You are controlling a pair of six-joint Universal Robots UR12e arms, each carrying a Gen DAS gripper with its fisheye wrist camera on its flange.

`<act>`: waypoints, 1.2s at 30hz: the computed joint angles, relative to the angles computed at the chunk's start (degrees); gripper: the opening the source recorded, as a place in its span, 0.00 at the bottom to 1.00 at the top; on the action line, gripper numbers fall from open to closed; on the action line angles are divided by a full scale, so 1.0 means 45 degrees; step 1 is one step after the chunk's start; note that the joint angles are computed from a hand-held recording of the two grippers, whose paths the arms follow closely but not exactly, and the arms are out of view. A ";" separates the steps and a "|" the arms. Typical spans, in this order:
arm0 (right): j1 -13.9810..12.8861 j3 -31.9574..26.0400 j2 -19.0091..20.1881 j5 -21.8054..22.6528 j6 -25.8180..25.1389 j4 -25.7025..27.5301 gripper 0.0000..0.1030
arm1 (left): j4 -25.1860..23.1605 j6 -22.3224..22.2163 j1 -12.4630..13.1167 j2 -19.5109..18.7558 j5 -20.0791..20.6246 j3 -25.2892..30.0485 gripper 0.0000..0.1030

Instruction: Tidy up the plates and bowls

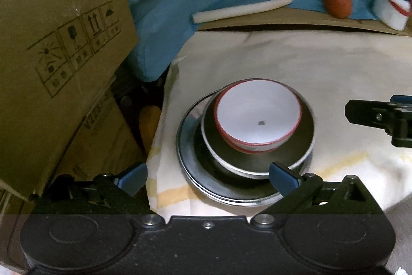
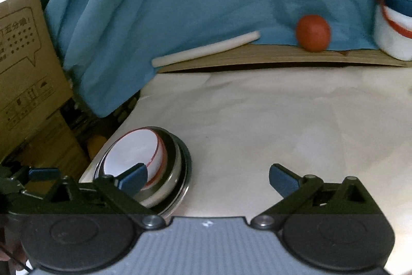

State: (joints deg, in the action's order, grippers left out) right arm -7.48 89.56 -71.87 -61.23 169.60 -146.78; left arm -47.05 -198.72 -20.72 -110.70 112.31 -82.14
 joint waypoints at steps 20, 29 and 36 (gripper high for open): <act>0.0119 0.3388 -0.2204 -0.2314 0.2884 -0.3504 1.00 | 0.5065 0.1439 0.0222 0.1814 -0.1508 -0.3358 0.99; 0.0382 0.4283 -0.2921 -0.2791 0.2985 -0.3801 1.00 | 0.5698 0.2202 0.0332 0.2502 -0.1953 -0.4263 0.99; 0.0659 0.4798 -0.3303 -0.3089 0.2940 -0.4051 1.00 | 0.6262 0.2558 0.0428 0.2879 -0.2321 -0.4830 0.99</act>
State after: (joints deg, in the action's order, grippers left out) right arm -4.52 111.15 -86.73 -75.13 182.83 -165.01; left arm -18.87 -187.20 -18.80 -97.74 101.87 -103.88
